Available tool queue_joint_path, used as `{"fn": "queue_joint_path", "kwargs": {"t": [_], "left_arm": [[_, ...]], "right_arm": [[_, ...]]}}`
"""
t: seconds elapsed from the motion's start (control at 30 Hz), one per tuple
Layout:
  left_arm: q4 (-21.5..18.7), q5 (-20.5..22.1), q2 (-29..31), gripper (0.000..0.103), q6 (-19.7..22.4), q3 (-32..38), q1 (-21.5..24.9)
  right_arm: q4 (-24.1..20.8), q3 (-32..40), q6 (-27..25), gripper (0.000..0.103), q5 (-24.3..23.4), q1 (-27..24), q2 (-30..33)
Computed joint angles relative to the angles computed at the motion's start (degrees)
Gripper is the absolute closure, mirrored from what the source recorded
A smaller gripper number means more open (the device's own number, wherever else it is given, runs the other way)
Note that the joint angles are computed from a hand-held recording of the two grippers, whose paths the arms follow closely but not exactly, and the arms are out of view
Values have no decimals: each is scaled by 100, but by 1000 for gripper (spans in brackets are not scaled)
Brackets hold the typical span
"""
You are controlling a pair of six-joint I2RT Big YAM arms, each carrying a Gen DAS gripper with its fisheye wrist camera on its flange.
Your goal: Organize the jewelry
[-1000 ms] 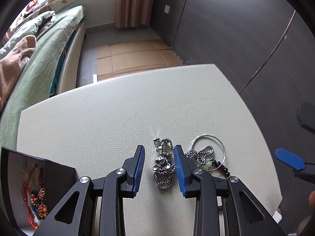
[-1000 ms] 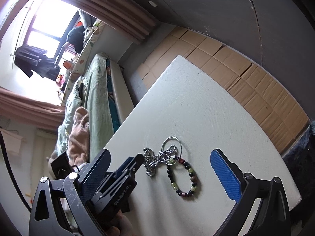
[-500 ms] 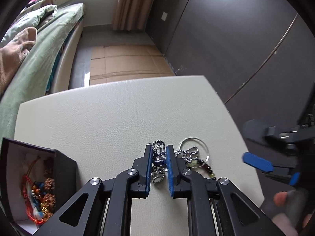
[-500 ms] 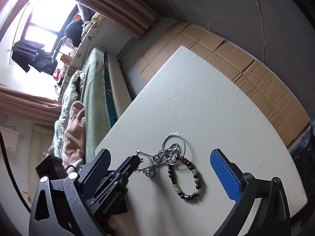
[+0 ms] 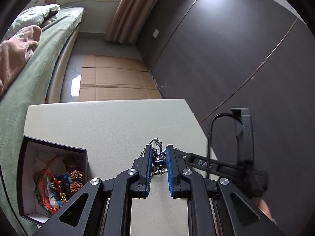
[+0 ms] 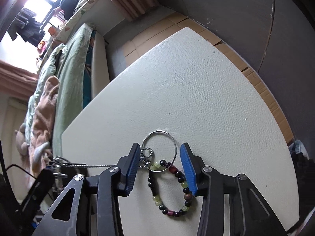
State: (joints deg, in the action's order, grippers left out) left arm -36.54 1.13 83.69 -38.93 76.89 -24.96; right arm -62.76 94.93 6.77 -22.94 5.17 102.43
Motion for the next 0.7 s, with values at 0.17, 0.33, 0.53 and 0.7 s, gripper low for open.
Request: {"fn": "queue_joint_path", "kwargs": {"t": [0.17,0.33,0.53,0.7], "left_arm": [[138,-22,-273,89,-159,-240,59],[101,-182,-511,89,-213,-411,43],[0,-451,-676,89,-303,-519,-84],[32,-895,-867,89,-451,-614,-288]], "right_arm": [[243,-157,-322,80,756,205,-143],[292,-314,-322,98,732,106,-266],[822,-785,-159,99,228,-42,-790],[1040,-1107,5,99,-274,-183,-1140]]}}
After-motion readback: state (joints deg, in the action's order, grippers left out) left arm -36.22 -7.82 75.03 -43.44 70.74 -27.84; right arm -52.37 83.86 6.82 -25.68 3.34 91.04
